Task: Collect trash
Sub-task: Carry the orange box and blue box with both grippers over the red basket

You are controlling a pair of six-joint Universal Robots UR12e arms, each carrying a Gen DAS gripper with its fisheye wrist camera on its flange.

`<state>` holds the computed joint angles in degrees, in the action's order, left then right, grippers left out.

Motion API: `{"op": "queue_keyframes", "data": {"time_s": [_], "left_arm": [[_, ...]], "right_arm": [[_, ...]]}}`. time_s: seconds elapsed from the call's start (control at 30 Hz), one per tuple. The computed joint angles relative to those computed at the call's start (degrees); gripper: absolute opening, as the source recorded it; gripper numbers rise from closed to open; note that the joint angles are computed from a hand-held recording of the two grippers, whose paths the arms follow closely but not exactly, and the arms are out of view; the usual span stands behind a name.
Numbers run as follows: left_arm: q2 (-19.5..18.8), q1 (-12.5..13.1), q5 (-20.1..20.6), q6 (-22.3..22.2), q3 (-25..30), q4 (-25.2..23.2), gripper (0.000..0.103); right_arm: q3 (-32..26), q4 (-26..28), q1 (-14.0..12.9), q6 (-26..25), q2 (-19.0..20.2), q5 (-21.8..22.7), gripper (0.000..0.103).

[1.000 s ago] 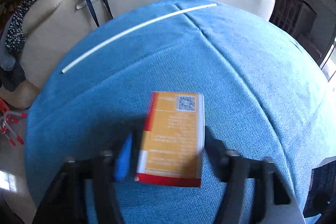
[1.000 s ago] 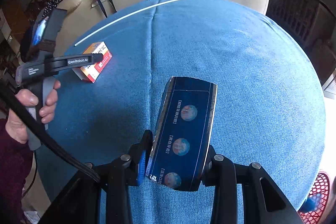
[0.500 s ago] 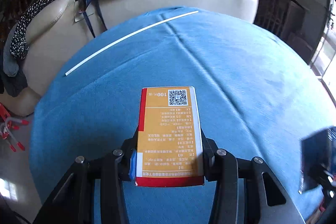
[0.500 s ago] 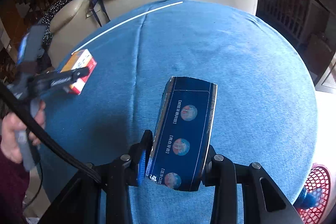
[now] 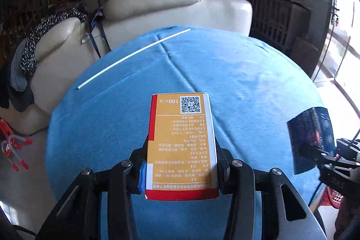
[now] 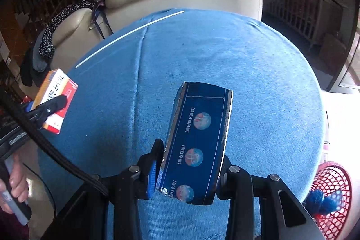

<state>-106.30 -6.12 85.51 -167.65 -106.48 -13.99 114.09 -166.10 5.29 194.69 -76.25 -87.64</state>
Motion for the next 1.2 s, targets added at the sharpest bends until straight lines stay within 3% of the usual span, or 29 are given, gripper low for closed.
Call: {"op": "queue_keyframes", "data": {"time_s": [0.23, 0.77, 1.2], "left_arm": [[2.2, -1.2, -0.3, 0.7, -2.0, 2.5, 0.047], [5.1, -4.3, 2.9, 2.8, -5.4, 8.0, 0.048], [4.9, -5.8, 4.1, 4.2, -5.5, 7.8, 0.048]], "right_arm": [[2.5, -2.3, -0.4, 1.1, -2.4, -1.2, 0.04], [7.2, -5.6, -1.8, 2.7, -6.4, -1.6, 0.04], [8.8, -6.0, -2.9, 3.2, -7.4, -0.7, 0.04]]}}
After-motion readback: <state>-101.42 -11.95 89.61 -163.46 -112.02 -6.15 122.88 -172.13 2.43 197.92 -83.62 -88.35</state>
